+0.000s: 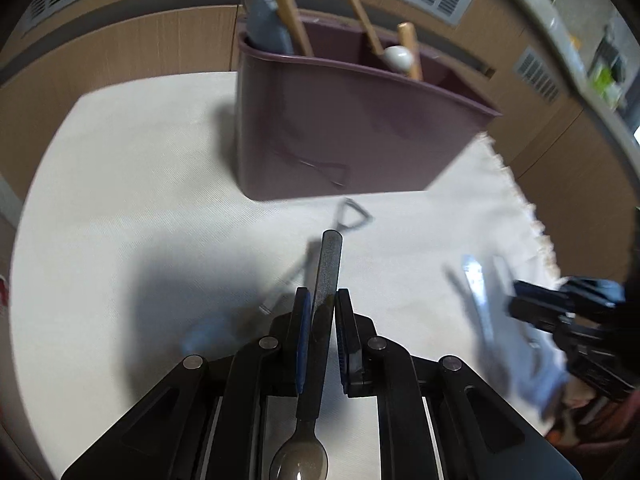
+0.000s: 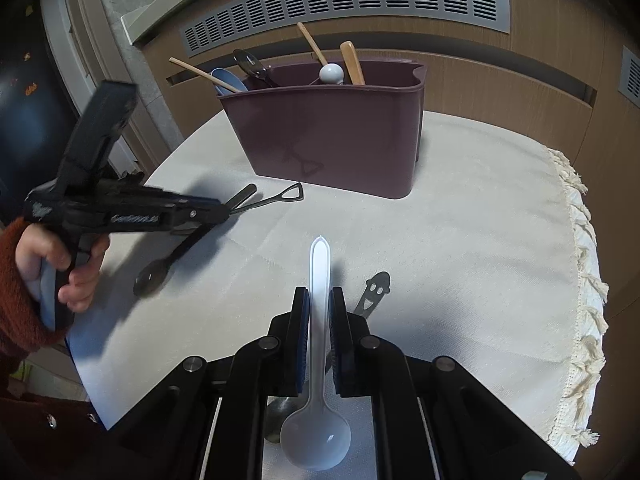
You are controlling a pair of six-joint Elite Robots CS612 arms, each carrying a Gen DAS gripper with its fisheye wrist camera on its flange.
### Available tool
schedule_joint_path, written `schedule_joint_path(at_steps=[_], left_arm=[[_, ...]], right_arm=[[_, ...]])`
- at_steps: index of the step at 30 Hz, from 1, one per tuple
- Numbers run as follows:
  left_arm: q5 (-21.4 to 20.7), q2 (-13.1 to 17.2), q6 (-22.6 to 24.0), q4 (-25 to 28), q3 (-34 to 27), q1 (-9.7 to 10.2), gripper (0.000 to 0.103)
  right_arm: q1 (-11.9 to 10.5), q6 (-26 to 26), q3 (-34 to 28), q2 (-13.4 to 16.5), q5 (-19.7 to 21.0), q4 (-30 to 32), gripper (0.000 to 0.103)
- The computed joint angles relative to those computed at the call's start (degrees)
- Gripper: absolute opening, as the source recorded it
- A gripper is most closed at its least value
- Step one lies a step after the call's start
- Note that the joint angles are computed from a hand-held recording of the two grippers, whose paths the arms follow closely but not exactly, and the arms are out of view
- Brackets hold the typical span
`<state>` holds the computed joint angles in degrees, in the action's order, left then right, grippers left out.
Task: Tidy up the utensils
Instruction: 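Lift the white spoon and black chopstick off the table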
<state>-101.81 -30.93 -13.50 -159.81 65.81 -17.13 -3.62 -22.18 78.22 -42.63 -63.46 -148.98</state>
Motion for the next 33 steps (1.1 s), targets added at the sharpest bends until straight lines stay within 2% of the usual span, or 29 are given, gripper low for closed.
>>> schedule_joint_path(at_steps=[3,8,12,15,19,21,27,33], left_arm=[[-2.1,-1.0,-2.7,-2.1,2.6,-0.36,0.013],[-3.5,-1.0,-3.9,0.9,2.8,-1.18,0.013],[-0.7,-1.2,-1.3,3.1,2.4,-1.97,0.013],[1.7,-1.5,2.8,6.1,1.9,-2.68,0.014],[4.3,-2.1,7.0,7.8,2.3,-3.31,0.015],[5.0,-2.4,7.7,7.5,2.8,-3.44,0.015],[7.7,-2.8,8.8,7.6,3.3,-4.09,0.015],[6.6,-2.5,7.9,6.4,3.2,-3.93,0.016]], right_arm=[[-0.2,0.9,-0.2,0.1,0.7,1.2,0.008],[-0.3,1.9,-0.2,0.2,0.6,1.4,0.008],[-0.1,1.5,-1.0,0.5,-0.4,3.8,0.009],[0.1,0.0,-2.1,0.9,-0.5,7.6,0.012],[1.1,-2.6,-2.7,1.4,-4.4,8.9,0.012],[1.6,-3.9,-2.5,1.5,-5.5,7.4,0.012],[2.7,-7.8,-3.7,2.1,-8.3,7.6,0.012],[2.1,-6.0,-3.2,1.9,-7.3,7.2,0.01]])
